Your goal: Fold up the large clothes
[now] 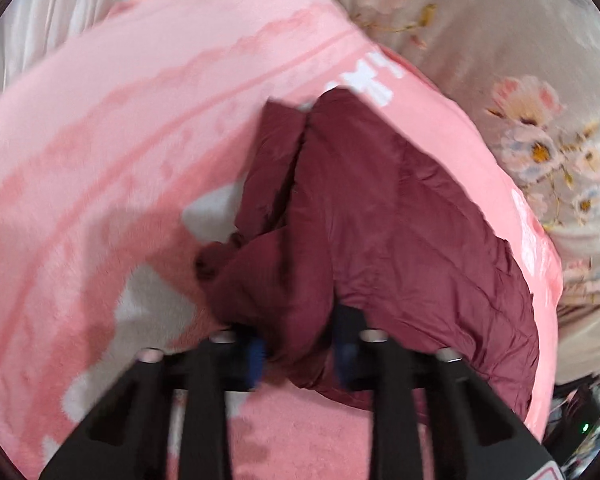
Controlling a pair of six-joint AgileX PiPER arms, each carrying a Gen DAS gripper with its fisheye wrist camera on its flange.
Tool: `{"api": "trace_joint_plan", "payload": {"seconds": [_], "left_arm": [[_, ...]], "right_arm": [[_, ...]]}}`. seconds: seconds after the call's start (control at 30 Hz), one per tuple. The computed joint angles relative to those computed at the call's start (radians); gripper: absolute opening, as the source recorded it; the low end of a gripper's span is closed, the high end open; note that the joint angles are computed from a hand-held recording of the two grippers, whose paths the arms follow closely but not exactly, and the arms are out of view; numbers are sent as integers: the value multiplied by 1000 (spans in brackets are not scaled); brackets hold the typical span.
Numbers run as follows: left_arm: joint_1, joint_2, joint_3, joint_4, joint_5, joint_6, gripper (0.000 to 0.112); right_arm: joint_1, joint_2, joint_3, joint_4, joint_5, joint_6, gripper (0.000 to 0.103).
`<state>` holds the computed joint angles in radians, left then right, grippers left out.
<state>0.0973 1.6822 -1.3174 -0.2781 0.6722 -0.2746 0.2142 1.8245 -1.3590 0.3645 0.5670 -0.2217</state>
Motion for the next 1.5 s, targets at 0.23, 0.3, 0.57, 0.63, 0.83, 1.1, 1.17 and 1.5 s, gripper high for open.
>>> {"api": "trace_joint_plan", "payload": {"seconds": [0.23, 0.3, 0.57, 0.63, 0.83, 1.1, 1.17, 1.5], "left_arm": [[-71, -99, -62, 29, 22, 9, 8], [-118, -111, -103, 71, 36, -13, 8], [-339, -69, -319, 240, 101, -76, 8], [-394, -33, -388, 249, 118, -70, 8], [-554, 148, -629, 270, 183, -45, 8], [-661, 406, -851, 190, 317, -52, 16], [-656, 350, -763, 133, 298, -42, 23], [-600, 82, -390, 333, 197, -174, 72]], "right_arm": [[-18, -52, 62, 9, 22, -39, 22], [-15, -45, 73, 7, 5, -41, 22], [-101, -85, 115, 233, 45, -216, 21], [-131, -129, 146, 266, 52, -252, 21], [-254, -252, 223, 267, 67, -273, 21], [-473, -339, 248, 214, 115, -250, 22], [-516, -387, 253, 189, 112, -249, 23], [-522, -336, 58, 306, 196, -307, 54]]}}
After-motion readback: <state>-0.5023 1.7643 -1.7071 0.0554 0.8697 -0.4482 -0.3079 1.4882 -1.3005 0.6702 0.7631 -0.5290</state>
